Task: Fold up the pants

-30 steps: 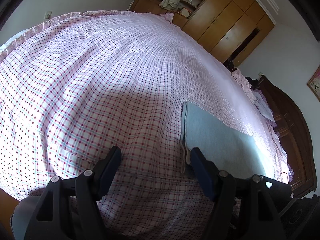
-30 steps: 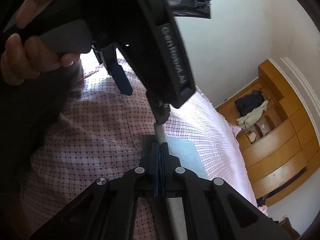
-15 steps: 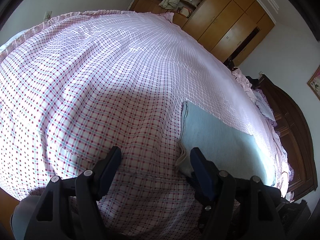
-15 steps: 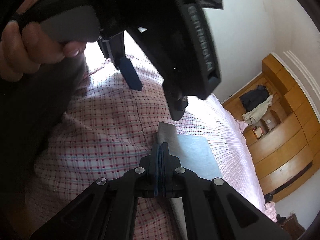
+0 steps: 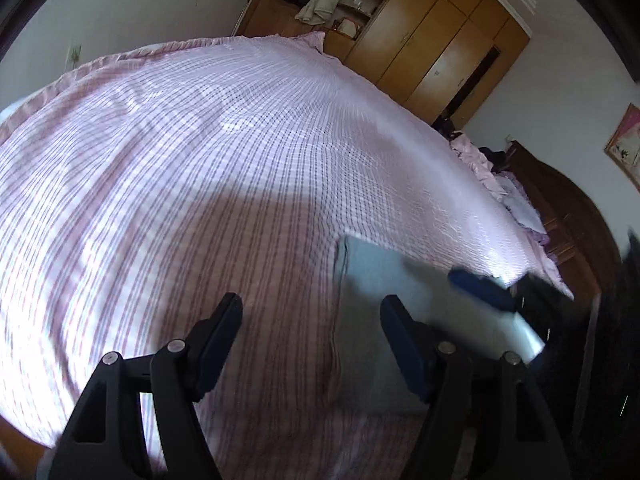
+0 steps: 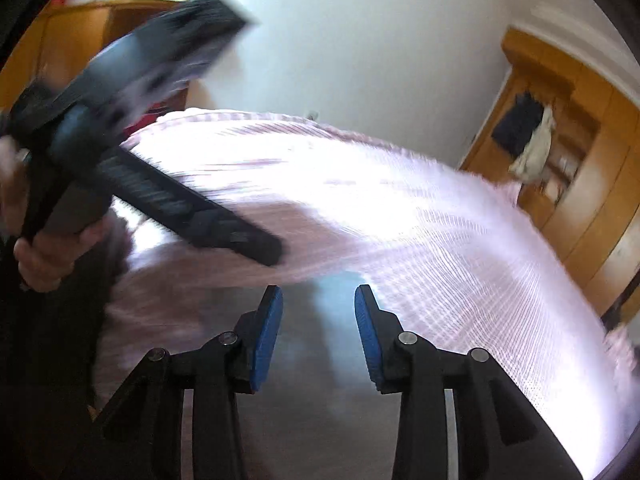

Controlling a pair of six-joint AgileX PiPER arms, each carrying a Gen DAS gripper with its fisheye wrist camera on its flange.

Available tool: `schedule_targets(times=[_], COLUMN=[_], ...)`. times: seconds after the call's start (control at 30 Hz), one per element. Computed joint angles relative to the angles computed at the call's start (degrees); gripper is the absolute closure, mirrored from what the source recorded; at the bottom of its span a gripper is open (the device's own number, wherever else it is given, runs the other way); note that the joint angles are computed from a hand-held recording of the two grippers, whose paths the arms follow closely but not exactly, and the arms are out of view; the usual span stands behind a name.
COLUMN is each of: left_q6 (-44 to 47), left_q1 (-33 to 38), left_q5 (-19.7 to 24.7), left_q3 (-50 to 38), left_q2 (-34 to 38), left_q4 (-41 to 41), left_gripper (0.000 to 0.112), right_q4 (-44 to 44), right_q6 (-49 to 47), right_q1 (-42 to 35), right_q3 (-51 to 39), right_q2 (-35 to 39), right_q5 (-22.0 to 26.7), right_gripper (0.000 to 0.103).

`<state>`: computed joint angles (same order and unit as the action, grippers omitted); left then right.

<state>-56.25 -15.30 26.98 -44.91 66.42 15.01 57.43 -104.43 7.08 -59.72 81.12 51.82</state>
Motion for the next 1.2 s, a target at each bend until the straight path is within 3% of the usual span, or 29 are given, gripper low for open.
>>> schedule_targets(times=[0.13, 0.3, 0.33, 0.4, 0.43, 0.47, 0.87, 1.2], left_q6=[-6.3, -8.0, -8.2, -8.1, -7.6, -7.1, -5.2, -7.3], left_q1=[-1.4, -2.5, -2.4, -2.0, -1.7, -1.4, -0.5, -1.8], left_q5=[1.0, 2.0, 1.9, 1.2, 0.8, 0.5, -0.8, 0.7], left_q3=[-4.8, -6.1, -6.0, -5.5, -5.3, -5.1, -3.8, -4.2], left_q2=[7.1, 11.1, 11.2, 10.8, 10.7, 10.6, 9.1, 9.1], left_q4=[8.7, 12.5, 12.7, 12.4, 11.8, 11.2, 7.7, 9.7], left_gripper=[0.037, 0.037, 0.037, 0.037, 0.037, 0.037, 0.037, 0.037], right_q4=[-6.6, -12.8, -12.9, -12.8, -13.7, -14.5, -11.7, -10.2], right_q6=[8.5, 12.0, 12.4, 12.5, 13.1, 13.7, 11.3, 10.4], right_q1=[1.6, 4.8, 4.0, 3.8, 4.1, 4.7, 6.8, 7.2], right_q3=[-14.3, -21.0, -22.4, -24.1, -24.7, -24.2, -19.3, -16.8], right_q2=[13.2, 20.9, 21.5, 22.9, 23.3, 22.8, 18.6, 17.8], right_q5=[4.1, 5.1, 7.6, 9.7, 10.3, 9.8, 3.9, -1.7], right_gripper=[0.074, 0.074, 0.075, 0.093, 0.103, 0.103, 0.103, 0.103])
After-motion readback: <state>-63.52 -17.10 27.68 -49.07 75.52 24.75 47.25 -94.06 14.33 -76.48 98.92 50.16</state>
